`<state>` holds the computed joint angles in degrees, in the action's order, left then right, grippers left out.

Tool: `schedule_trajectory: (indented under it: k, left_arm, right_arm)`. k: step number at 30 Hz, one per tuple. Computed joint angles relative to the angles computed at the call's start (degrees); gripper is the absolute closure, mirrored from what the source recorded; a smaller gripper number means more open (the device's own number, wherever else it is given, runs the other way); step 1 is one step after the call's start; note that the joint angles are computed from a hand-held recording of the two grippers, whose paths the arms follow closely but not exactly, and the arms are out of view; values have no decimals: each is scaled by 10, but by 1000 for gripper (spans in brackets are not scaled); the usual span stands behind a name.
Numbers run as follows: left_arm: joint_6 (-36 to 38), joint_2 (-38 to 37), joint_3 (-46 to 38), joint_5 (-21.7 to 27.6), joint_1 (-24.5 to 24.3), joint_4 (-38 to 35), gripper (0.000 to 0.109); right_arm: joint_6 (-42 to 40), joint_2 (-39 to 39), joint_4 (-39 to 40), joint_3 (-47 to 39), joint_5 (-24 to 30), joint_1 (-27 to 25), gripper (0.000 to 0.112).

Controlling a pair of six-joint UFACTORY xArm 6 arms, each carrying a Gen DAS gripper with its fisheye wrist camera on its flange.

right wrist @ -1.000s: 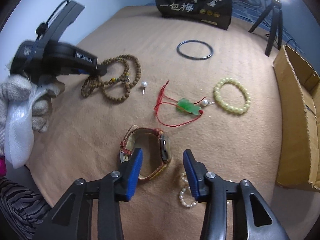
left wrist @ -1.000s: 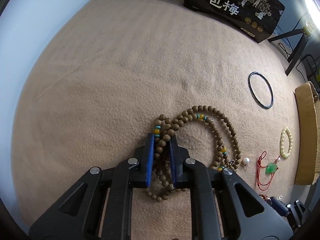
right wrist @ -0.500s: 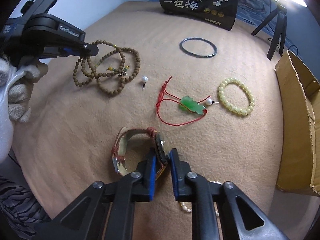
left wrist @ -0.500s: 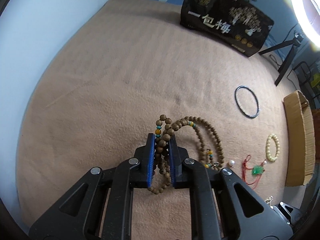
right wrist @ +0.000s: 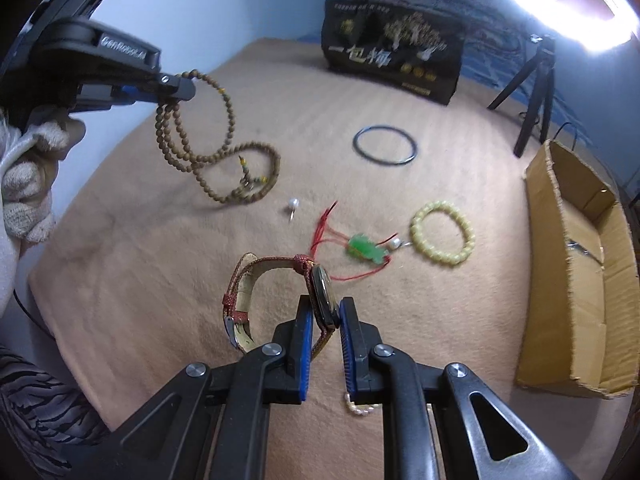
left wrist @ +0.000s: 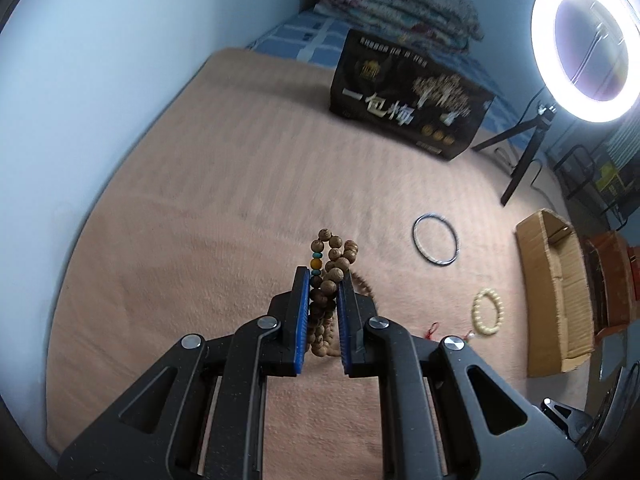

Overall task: Organize jewelry
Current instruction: 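Lift the mala with the left tool while the right tool carries the watch to the box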

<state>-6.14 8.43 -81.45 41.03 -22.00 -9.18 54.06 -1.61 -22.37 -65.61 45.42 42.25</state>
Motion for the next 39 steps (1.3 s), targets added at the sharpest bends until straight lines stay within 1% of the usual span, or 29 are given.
schedule_trajectory:
  k: [3, 11, 22, 30, 39]
  left_arm:
    - [2, -14, 2, -11, -3, 0, 98]
    - [11, -44, -5, -35, -23, 1, 98]
    - [20, -54, -53, -24, -64, -12, 98]
    - [18, -33, -118, -11, -111, -13, 98]
    - [5, 34, -218, 7, -180, -10, 98]
  right_arm:
    - [8, -23, -13, 11, 4, -5, 101]
    - [40, -96, -58, 49, 36, -10, 101]
    - [70, -200, -94, 103, 75, -44, 101]
    - [83, -276, -110, 145, 114, -66, 101]
    - [81, -360, -105, 197, 154, -101, 101]
